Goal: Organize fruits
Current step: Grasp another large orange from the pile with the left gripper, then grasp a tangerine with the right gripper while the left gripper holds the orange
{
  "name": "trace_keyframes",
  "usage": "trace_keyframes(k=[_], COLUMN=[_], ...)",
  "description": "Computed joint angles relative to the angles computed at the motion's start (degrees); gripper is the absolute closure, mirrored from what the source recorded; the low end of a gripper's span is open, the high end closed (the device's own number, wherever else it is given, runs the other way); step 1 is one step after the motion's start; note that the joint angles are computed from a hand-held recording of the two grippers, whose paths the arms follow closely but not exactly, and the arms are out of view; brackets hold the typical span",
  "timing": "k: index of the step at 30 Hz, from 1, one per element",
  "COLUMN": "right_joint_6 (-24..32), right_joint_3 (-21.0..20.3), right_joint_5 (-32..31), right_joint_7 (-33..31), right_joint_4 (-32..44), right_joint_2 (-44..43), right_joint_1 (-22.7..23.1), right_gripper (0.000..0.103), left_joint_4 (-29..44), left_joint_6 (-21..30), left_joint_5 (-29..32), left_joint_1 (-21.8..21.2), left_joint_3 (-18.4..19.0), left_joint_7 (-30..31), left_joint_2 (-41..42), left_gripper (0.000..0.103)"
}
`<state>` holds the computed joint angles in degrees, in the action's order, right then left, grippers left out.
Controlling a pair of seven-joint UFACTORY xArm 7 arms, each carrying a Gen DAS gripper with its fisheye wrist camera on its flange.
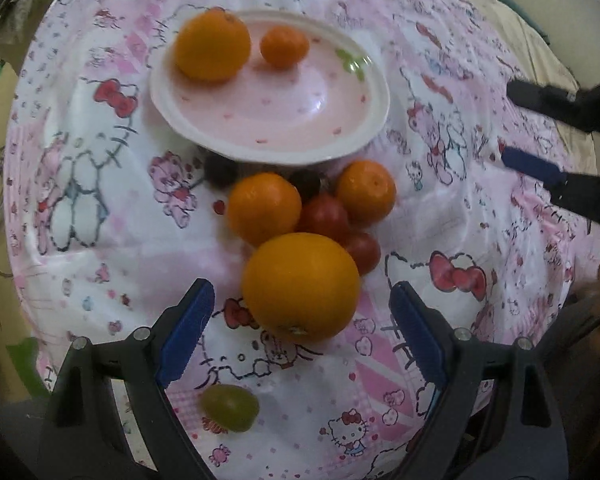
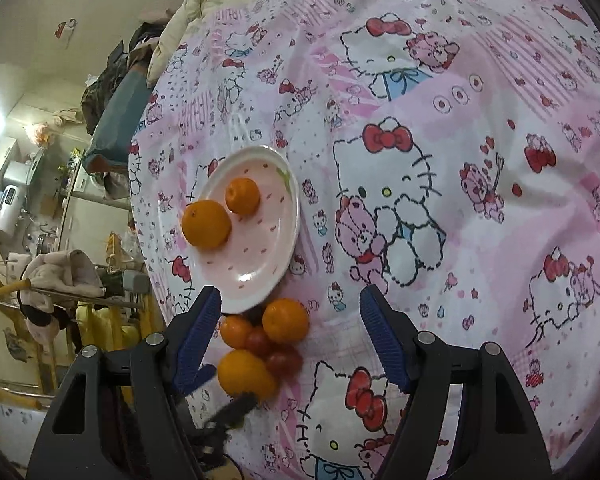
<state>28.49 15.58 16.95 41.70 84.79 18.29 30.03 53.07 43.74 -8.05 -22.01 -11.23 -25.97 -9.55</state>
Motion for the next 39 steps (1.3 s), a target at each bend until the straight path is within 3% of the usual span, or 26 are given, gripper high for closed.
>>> trace_keyframes(k=[8, 12, 18, 24, 31, 33, 36, 39], right_joint_6=[-0.43, -0.54, 0.31, 2.73, 3.81, 5.69, 8.62, 10.16], right_joint_3=[0.43, 0.36, 0.00, -0.03, 1.04, 0.82, 2.13, 1.98], right_joint_5=[2.06, 2.05, 1.11, -0.55, 0.86, -0.15, 1.21, 1.56], right_joint_7=[-0.76, -0.85, -0.05, -0.08, -2.75, -3.18, -6.89, -7.78], right_joint_4=[-0.81, -0.93, -0.42, 1.32, 3.45, 6.09, 11.28, 14.81], right_joint_2=[-0.36, -0.44, -0.11, 1.29, 3.97, 6.19, 10.90, 14.18], right_joint_1=[-0.71, -0.65, -0.22, 0.23, 0.44, 1.19, 1.11, 2.17], right_gripper=[0.028, 0.028, 0.028, 0.028, 0.028, 0.033, 0.043, 0.046], left_joint_4=[1.41, 1.47, 1.33, 0.24, -1.55, -1.50, -1.56, -1.80], left_joint_6=[1.83, 1.65, 1.49, 5.26, 4.98, 4.62, 5.22, 4.50], left_joint_5=[-0.39, -0.10, -0.42, -0.55, 0.62, -1.10, 1.64, -1.34], left_joint_1=[-0.39, -0.44, -0.49, 0.49, 2.82, 3.32, 4.66, 4.38], left_joint_3=[-0.10, -0.05, -0.09, 0.58, 1.38, 2.23, 1.65, 2.55], left_joint_7=[1.46, 2.61, 2.53, 1.22, -4.28, -4.48, -6.74, -6.43], left_joint_2=[2.60, 3.24, 3.03, -1.19, -6.81, -6.84, -7.06, -6.39], left_gripper=[0.018, 0.037, 0.048, 0.049, 0.049, 0.049, 0.049, 0.049])
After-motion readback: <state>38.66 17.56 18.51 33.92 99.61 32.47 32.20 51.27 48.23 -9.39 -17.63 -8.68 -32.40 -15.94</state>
